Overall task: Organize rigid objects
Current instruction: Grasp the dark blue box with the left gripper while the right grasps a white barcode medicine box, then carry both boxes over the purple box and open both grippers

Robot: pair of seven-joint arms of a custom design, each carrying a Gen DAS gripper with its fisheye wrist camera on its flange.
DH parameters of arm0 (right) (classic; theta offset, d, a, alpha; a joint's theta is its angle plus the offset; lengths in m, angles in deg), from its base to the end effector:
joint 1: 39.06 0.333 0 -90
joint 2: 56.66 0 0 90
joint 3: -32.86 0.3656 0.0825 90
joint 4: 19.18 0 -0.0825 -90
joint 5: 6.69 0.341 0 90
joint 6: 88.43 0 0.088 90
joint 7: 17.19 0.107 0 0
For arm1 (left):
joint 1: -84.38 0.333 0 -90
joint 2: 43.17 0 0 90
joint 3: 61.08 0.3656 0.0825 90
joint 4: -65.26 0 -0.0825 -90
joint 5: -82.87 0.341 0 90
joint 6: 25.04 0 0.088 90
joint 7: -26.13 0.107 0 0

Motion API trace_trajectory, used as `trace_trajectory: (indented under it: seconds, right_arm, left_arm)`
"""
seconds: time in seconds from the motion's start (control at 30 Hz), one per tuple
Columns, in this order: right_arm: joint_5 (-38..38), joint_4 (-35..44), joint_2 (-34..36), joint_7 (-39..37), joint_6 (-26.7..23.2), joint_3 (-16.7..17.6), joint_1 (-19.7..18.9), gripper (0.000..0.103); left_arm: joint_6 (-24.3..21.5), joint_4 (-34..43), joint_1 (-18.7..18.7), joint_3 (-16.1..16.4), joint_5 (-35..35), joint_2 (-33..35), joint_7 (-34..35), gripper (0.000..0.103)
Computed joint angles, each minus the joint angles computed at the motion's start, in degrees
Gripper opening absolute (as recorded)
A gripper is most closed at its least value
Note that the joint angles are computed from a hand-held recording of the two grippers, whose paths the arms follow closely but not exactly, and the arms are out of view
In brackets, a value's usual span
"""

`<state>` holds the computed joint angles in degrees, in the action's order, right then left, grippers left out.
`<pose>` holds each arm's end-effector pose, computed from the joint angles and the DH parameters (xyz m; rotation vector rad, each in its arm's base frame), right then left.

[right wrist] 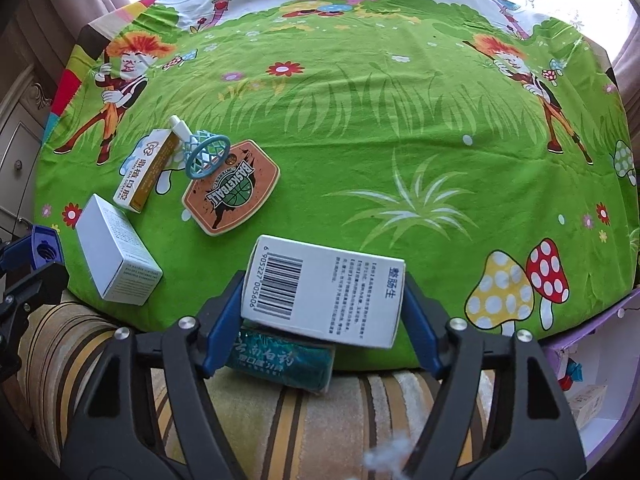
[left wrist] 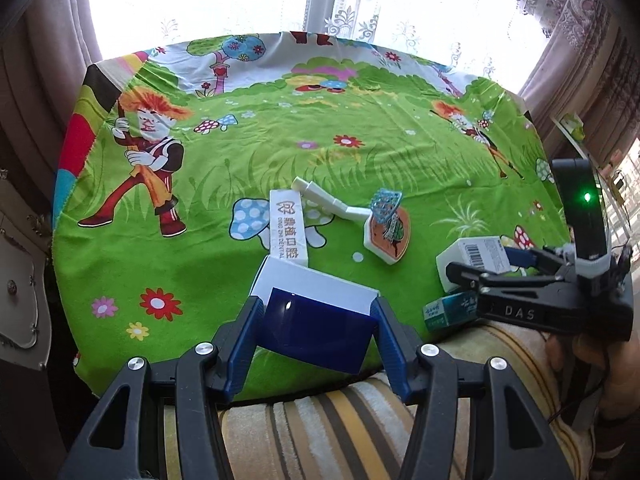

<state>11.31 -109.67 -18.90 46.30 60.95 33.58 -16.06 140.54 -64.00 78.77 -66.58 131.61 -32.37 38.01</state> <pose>0.6699 0.2849 0.3563 -2.4346 1.2361 -0.1605 0.5237 -0.1456 0.3980 -2.2574 1.5086 -0.5743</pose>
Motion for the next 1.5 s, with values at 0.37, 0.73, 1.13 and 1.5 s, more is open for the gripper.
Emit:
trace_trajectory:
  seconds: [0.37, 0.73, 1.13, 1.5]
  right_arm:
    - [5.4, -3.8, -2.2, -3.0, 5.8, 2.2, -2.5, 0.076]
    - [13.0, -8.1, -5.5, -9.4, 9.6, 5.6, -6.6, 0.076]
    - [23.6, -12.7, -10.1, -17.7, 9.6, 6.7, -14.0, 0.076]
    - [29.4, -15.1, -12.0, -22.1, 9.0, 3.6, -19.7, 0.076]
  left_arm:
    - [1.4, 7.9, -2.6, 2.7, 5.4, 4.2, -17.6, 0.056]
    - [0.8, 9.9, -5.2, 2.6, 9.5, 5.2, -26.2, 0.056]
    - [-0.5, 18.4, -8.3, -2.2, 1.7, 11.3, -15.0, 0.056]
    - [-3.6, 28.0, -12.3, -5.9, -9.9, 18.6, 2.3, 0.056]
